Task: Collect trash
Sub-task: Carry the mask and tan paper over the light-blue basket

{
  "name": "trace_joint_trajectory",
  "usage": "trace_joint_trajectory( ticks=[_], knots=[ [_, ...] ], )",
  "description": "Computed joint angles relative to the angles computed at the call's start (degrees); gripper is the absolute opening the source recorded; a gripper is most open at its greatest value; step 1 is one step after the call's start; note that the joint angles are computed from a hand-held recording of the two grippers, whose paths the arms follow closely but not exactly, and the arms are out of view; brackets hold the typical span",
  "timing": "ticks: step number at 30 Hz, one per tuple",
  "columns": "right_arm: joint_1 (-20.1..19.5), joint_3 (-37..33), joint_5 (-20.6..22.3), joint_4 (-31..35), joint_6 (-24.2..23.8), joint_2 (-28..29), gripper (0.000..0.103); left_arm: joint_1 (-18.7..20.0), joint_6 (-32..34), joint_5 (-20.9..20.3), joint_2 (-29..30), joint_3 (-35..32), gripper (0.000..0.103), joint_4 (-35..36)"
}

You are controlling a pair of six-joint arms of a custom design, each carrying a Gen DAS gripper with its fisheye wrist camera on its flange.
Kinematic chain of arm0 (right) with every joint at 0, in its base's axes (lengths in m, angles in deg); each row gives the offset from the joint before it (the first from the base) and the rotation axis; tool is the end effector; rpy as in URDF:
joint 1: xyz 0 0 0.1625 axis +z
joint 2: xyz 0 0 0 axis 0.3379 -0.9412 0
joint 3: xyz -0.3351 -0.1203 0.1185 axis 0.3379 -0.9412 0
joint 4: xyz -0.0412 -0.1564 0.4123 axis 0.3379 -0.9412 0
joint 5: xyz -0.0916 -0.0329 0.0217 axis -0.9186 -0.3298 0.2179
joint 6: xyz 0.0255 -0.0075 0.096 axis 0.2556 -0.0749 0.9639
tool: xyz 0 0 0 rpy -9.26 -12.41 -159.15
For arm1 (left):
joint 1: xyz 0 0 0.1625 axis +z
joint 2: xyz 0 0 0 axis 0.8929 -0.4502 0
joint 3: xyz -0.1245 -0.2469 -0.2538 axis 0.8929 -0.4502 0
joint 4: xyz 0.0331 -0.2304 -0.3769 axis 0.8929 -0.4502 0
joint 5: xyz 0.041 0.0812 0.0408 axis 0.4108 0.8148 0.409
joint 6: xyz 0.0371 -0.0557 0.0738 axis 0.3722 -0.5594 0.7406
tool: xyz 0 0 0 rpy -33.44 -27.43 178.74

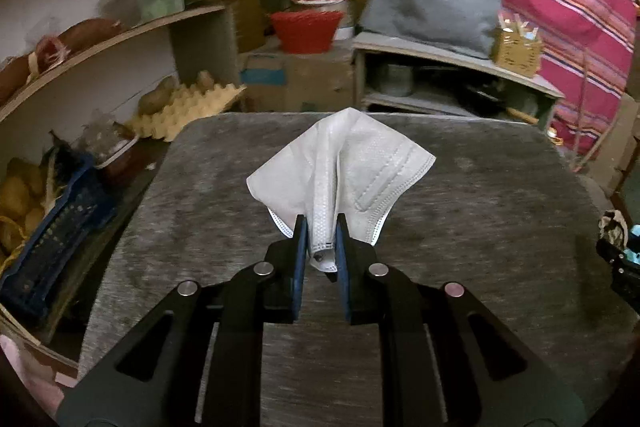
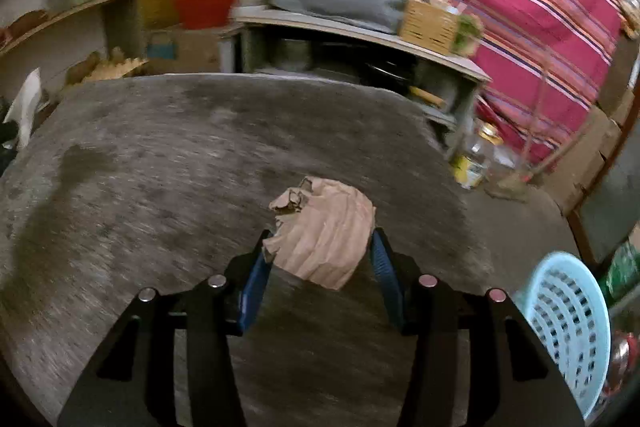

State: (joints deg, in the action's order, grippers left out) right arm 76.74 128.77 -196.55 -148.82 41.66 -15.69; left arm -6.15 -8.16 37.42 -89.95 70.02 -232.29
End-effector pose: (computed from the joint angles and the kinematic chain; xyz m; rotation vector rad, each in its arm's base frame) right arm 0.1787 -0.7723 0.1417 0.8411 -2.1847 0.7954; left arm -0.1612 -0.6700 0.2044 -0.0447 1.9236 -1.1555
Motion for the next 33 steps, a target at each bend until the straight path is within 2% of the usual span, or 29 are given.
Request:
trace_joint_trajectory(
  ticks=[4, 8, 12, 20, 26, 33],
  knots=[
    [-1.32, 2.05, 0.68, -1.16, -0.61, -2.95, 0.050, -1.59, 3.27, 0.64, 3.98, -2.75, 0.013, -1.22],
    [-2.66, 3.98, 1.55, -1.26, -0.31, -5.71, 0.050, -2.15, 1.06, -0.19, 6.53, -4.78, 0.013, 2.94],
    [-4.42, 5.43, 2.60, -0.57, 0.51, -8.83, 0.050, -2.59, -2.21, -2.69, 8.85, -7.06, 0.013, 7.80],
    [-7.97, 6.95, 3.12, -0.33, 0.71, -13.65, 0.050, -4.83, -0.17, -5.16, 14.64, -13.36, 0.013, 8.10],
    [-10.51, 6.43, 3.22, -0.63, 1.32, -16.43, 0.050, -6.89, 3.90, -5.85, 21.23, -21.38, 0.013, 9.32],
    [-13.15, 5.27, 3.53, -0.05, 2.50, -18.22, 0.050, -8.74, 6.83, -9.84, 30.54, -32.98, 0.013, 12.83]
  ],
)
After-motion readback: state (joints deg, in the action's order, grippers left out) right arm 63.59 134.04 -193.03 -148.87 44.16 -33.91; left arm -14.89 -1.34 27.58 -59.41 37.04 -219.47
